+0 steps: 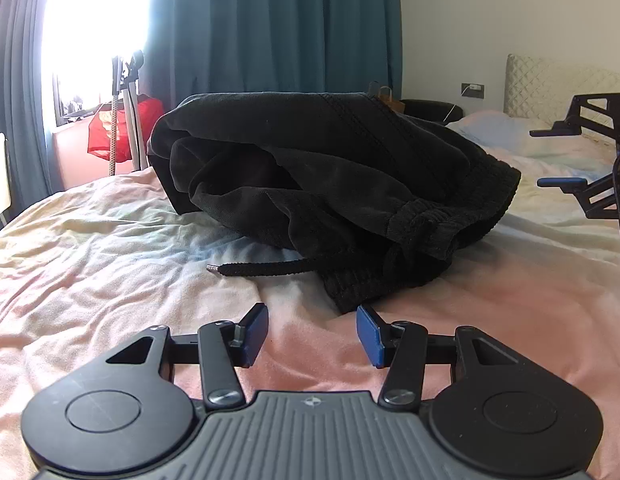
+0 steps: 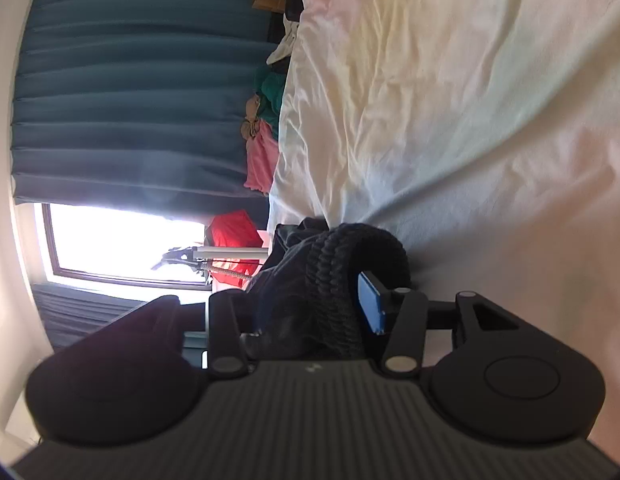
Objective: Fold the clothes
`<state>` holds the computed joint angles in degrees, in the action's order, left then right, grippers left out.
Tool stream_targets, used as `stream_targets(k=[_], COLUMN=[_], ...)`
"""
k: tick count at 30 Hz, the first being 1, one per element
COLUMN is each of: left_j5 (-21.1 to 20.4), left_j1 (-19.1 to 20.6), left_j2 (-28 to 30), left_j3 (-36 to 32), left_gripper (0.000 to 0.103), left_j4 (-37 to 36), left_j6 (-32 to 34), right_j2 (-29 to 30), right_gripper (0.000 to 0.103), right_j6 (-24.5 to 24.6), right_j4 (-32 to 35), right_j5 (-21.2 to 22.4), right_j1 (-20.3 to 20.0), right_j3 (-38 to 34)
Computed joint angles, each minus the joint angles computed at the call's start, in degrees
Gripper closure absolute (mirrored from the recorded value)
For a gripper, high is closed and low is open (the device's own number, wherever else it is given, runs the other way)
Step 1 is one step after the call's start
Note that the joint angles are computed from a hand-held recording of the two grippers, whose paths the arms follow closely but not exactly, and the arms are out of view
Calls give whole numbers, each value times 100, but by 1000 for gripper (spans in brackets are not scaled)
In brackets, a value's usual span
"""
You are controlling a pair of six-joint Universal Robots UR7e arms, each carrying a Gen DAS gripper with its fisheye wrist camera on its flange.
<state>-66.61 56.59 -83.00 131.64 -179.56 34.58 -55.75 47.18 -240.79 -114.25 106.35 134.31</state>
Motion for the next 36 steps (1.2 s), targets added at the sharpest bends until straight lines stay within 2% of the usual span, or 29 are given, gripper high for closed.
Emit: stream_targets(k=[1,3,5,7,10,12,15,19,21,25,28,32,34,35,36], left_j5=[-39,-160,-128,-95,-105,-141,107,279,507,912,1454,1656,1495,1357,1206], left_j1=[12,42,36,18,4,-17,-152,-276,-374,-501,-563,-486,-384,-327,-270], left_j2=[-11,-11,88,182,307,408,702,1064,1343,1811,2067,2033,1956,1915,1878], left_j3=[-33,-49,-23,-11,-2,7,49,-81,-101,-318,-518,-644,-668,-670,-668], left_gripper=[42,38,28,26,23,18,17,16,16,16,18,19,22,27,27], left_j4=[118,110,-142,-256,-348,-403,-764,-834,-1239,-1467,-1340,-1248,-1330,-1412,-1519], left_j6=[-40,-50,28,179,399,490,623,536,512,215,-54,-657,-949,-1101,-1254], right_j2=[10,84,194,298,487,504,533,810,831,725,684,735,678,646,584], right_gripper=[54,54,54,54,63,86,89,91,92,92,92,92,92,92,92], right_j6=[-83,-141,-127,-94,-109,-338,-679,-779,-854,-1061,-856,-342,-243,-201,-203], right_j4=[299,881,1321,1661,1275,1141,846,-517,-940,-1423,-1827,-2355,-2279,-2226,-2073], right_j5=[0,39,19,51,583,795,1159,1851,2076,2137,1952,1639,1488,1415,1343], right_j1=[39,75,90,70,-78,-105,-131,-173,-165,-235,-437,-813,-958,-1031,-1085], right_j3=[-116,-369,-616,-836,-967,-1036,-1088,-1149,-1215,-1133,-890,-565,-457,-406,-344])
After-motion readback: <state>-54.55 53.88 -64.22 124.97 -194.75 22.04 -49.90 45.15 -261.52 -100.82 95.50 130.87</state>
